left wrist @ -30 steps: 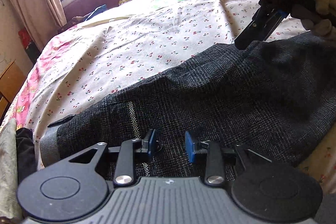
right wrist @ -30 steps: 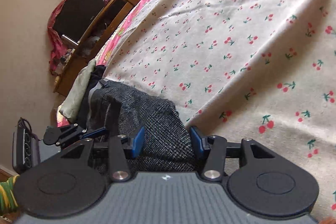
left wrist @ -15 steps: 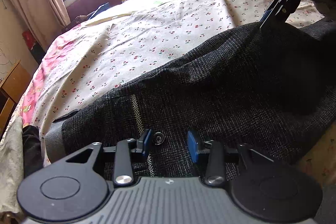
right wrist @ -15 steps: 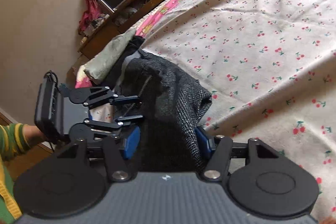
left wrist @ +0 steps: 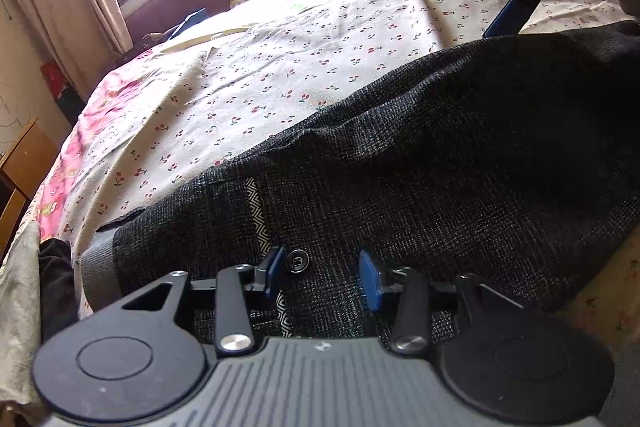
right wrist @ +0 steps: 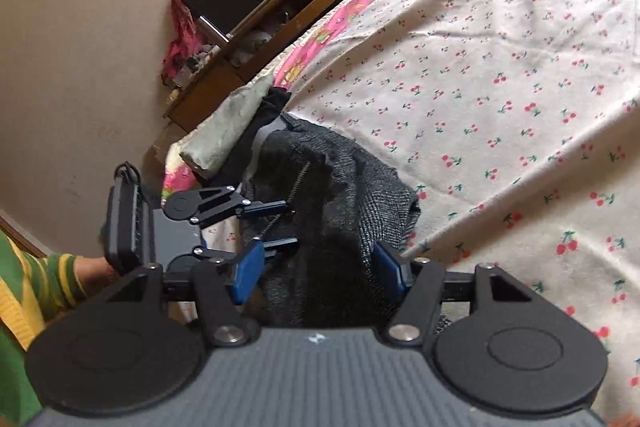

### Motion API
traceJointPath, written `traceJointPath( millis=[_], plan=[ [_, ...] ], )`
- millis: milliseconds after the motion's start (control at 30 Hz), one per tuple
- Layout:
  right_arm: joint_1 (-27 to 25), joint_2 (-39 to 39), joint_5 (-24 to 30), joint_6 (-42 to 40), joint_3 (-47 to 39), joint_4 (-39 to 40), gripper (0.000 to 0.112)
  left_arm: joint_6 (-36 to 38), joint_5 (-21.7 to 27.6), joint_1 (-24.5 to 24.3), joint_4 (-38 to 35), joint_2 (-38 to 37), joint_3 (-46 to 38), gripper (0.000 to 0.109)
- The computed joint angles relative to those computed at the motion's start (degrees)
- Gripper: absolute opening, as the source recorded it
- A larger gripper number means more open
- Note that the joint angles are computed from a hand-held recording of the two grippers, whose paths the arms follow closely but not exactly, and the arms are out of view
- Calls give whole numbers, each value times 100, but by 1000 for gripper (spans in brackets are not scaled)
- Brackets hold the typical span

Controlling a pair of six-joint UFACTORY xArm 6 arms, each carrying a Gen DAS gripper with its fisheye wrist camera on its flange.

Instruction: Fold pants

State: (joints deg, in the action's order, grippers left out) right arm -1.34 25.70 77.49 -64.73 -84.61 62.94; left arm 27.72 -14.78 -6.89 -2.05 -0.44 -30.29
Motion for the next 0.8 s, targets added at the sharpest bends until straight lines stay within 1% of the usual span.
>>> traceJointPath(
  millis=[33, 133, 167, 200, 267, 333, 367, 400, 433, 500, 567, 667, 767, 800],
  plan=[
    [-48, 229, 366, 118, -169, 158, 65, 73, -16, -30, -105, 3, 4, 54],
    [40, 700, 633, 383, -435, 450, 65, 61, -81, -27, -140, 9, 31, 54],
    [133, 802, 494, 531, -524, 421, 65, 86, -81, -25, -149, 4, 36, 54],
    [181, 810, 361, 493, -538, 410, 65, 77, -76, -12, -103, -9, 49, 54],
    [171, 678, 169, 180, -413, 542, 65, -183, -77, 85, 254, -22, 67, 55],
    [214, 401, -406, -25, -160, 472, 65, -530, -102, 198, 668, 4, 53, 55],
    [251, 285, -813, -17, -48, 369, 65, -692, -132, 248, 848, 26, 46, 55],
    [254, 299, -981, 68, -53, 329, 65, -745, -160, 265, 901, 42, 43, 55],
    [225, 407, -958, 208, -153, 324, 65, -708, -177, 251, 846, 50, 44, 55],
    [186, 768, -586, 630, -534, 259, 65, -570, -193, 202, 662, 38, 62, 55],
    [201, 1041, -18, 734, -880, 138, 65, -599, -190, 206, 672, 26, 73, 55],
    [222, 1225, 422, 757, -1141, -13, 68, -615, -208, 220, 720, 45, 67, 55],
    [76, 1229, 661, 798, -1133, 280, 68, -796, -203, 285, 933, 52, 57, 55],
    [35, 1215, 745, 706, -1102, 387, 70, -803, -208, 286, 935, 59, 53, 56]
  ],
)
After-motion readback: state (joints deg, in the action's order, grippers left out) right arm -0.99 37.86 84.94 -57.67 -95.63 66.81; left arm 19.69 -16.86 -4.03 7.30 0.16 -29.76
